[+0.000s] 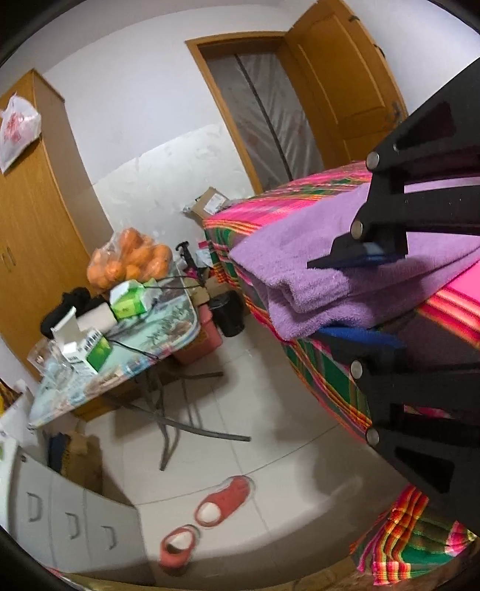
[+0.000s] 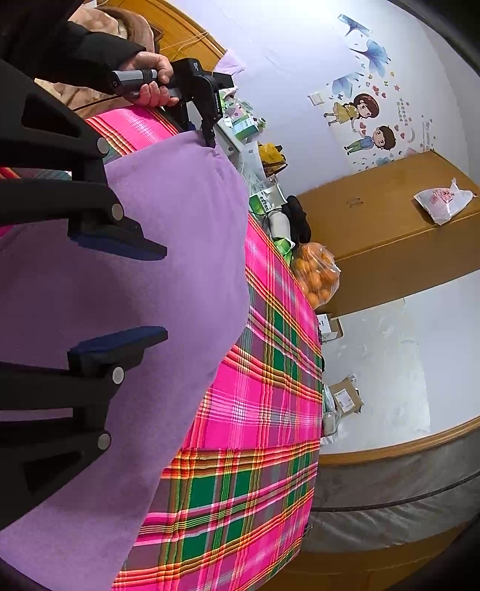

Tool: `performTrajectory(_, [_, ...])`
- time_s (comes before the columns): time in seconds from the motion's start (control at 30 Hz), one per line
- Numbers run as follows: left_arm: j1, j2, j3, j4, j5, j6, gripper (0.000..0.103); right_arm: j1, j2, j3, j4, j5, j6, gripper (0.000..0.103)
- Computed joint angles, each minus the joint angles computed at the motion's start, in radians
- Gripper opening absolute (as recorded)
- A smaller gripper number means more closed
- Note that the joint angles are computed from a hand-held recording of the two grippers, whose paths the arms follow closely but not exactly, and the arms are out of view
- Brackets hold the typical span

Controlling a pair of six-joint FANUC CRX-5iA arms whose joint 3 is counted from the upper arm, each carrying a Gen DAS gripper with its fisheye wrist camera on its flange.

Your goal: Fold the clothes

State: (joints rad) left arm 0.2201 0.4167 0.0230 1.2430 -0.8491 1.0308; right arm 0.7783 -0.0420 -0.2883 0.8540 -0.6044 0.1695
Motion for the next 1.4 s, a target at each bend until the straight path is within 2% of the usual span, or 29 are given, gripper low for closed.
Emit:
performTrajectory(0.23, [-0.025,-0.059,-0.019,0.012,0.069,-0.086,0.024,-0.001,-0.005,-0.006,0.009,0.008,-0.018,0.038])
performTrajectory(0.53, [-0.074,-0.083,0.032,0.032,0.071,-0.192,0.023,-0.006,-0.035,-0.044,0.042,0.032,-0.086,0.038])
performTrajectory(0.73, [-0.135,-0.102,0.056,0.077,-0.004,-0.349,0.022,-0.001,-0.068,-0.084,0.102,0.019,-0.164,0.038])
performTrajectory(0.93, [-0.201,-0.102,0.093,0.037,-0.117,-0.449,0.022,-0.001,-0.103,-0.126,0.140,0.012,-0.249,0.038])
performTrajectory(1.17, [-0.283,-0.097,0.112,-0.097,-0.256,-0.546,0.022,-0.001,-0.151,-0.178,0.170,-0.017,-0.349,0.038])
performTrajectory(1.4, [-0.320,-0.077,0.124,-0.287,-0.333,-0.527,0.022,-0.014,-0.178,-0.211,0.124,0.004,-0.386,0.038])
